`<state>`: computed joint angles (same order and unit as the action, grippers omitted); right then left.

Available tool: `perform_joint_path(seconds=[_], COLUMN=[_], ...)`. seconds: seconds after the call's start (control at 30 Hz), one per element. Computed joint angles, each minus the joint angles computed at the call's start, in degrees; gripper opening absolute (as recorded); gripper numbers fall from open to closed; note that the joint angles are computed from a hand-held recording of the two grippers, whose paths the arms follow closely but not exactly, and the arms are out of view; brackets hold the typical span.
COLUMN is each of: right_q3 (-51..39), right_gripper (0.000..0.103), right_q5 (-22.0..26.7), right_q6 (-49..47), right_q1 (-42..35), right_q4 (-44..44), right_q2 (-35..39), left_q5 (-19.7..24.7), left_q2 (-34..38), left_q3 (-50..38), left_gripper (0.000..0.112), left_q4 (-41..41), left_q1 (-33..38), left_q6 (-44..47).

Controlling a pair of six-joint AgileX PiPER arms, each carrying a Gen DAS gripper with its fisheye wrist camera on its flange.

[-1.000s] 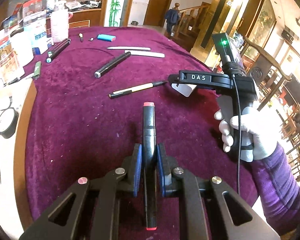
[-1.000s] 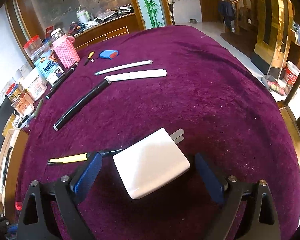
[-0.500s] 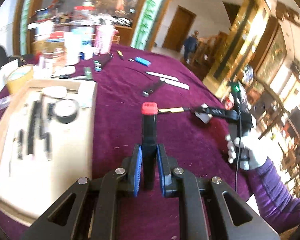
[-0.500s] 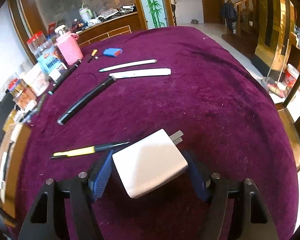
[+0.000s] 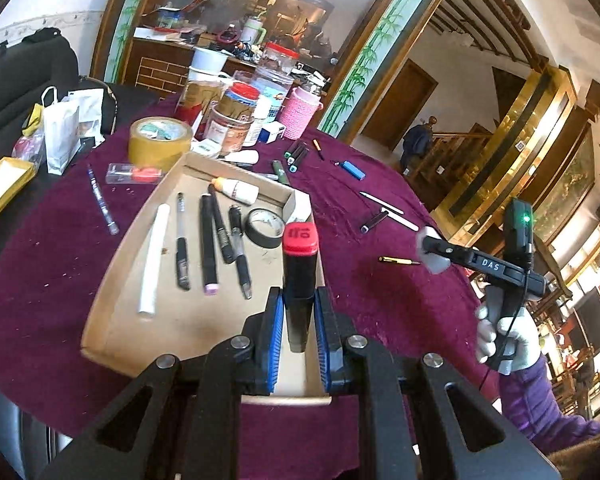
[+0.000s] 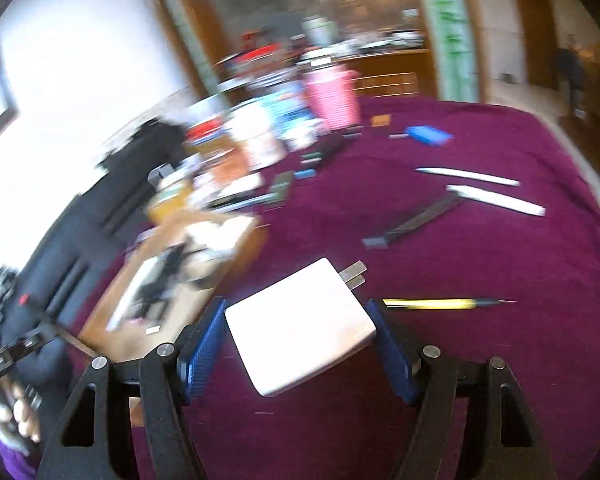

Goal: Organize rigid objects
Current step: 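Lift the marker and charger cube and carry both toward the cardboard tray, then lower the marker and charger cube into the tray and open both tools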

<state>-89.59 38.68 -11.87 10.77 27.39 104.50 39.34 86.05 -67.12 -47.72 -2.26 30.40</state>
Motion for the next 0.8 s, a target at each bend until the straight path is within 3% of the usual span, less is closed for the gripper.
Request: perform_joint_path(seconds=[0.1, 0.27, 0.33, 0.53, 0.8], right_q3=[-5.1, -13.7, -16.6, -26.6, -38.9], right_gripper=[0.075, 0.076, 0.076, 0.076, 0.076], right_q5=[2.8, 5.9, 6.7, 9.8, 17.4], right_q6=[-2.8, -0.7, 0.0, 5.9, 7.7], right_q1=[5.2, 13.3, 15.0, 19.5, 21.7], right_q4=[3.5, -1.4, -3.0, -14.7, -23.8], right_q2=[4.6, 12.0, 14.5, 21.6, 28.8], left_q5=[4.3, 10.7, 10.8, 12.8, 14.8], left_q2=[-0.5, 3.8, 7.1, 16.4, 26.4], left_q3=[-0.2, -4.5, -6.8, -14.1, -20.9], left_gripper=[0.015, 0.015, 0.015, 0.015, 0.015], left_q4=[-0.4, 5.1, 7.0, 2.4, 0.6], left_q1=[3.0, 5.0, 5.0, 5.7, 4.2], left_q6=[2.0, -0.4, -2.1, -0.2, -1.3])
